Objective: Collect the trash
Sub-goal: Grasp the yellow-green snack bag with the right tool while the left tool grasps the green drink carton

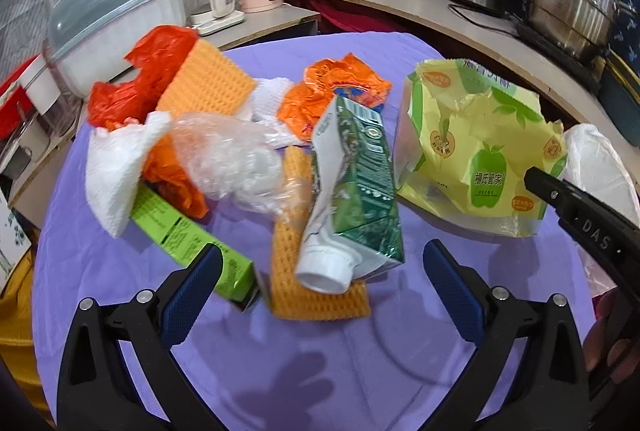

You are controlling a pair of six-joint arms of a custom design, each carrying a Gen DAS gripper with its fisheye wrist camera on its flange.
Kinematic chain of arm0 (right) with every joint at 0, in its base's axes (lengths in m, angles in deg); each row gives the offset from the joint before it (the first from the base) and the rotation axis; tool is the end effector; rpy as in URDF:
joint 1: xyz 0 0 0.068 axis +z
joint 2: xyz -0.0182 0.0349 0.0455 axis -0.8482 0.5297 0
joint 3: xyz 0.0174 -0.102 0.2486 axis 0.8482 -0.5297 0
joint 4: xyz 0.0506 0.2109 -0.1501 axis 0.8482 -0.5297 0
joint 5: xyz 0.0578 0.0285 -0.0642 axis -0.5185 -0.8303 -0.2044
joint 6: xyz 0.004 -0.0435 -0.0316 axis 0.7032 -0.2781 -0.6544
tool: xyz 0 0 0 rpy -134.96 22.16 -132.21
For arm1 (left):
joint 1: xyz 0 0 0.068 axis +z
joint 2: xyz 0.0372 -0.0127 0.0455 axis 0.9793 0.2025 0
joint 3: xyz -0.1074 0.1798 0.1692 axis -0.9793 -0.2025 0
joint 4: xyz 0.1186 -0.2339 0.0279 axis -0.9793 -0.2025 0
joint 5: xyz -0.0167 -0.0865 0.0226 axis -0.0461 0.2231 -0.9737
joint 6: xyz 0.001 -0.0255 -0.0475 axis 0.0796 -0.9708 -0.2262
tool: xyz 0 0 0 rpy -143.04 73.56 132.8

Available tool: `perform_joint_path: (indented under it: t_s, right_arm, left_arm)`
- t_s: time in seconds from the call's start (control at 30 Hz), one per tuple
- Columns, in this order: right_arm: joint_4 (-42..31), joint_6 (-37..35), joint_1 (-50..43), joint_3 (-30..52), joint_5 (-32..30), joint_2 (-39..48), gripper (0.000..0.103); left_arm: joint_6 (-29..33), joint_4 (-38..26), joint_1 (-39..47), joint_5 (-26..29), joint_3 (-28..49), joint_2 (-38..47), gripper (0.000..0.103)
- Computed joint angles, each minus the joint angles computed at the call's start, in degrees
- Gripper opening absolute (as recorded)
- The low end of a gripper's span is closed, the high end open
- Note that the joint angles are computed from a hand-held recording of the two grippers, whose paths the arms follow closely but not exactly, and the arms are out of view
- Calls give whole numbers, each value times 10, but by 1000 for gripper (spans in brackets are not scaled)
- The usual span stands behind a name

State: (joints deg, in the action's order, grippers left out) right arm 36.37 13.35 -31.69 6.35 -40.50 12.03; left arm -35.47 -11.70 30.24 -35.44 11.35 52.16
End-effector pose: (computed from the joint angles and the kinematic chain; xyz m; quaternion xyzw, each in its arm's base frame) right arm 0.2349 0.1111 0.1224 0.0341 0.9297 0.1092 0.3501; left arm 0.2034 -0.2009 0.1333 -0.0178 0.9485 0.0210 0.3157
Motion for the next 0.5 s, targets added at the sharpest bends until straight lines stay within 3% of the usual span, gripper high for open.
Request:
perform_joint_path:
  t_s: [0.17,0.33,0.5]
  right_arm:
    - [-1,0,-12,-5,-2,-6,19]
    - [-5,2,-12,-11,-2,-17,19]
    - [-18,3,-12,-17,0,-43,19]
  left_arm:
    - [19,11,1,-10,36,58,94]
    - [26,15,12,10,48,81,57]
    - [13,13,5,1,36,60,53]
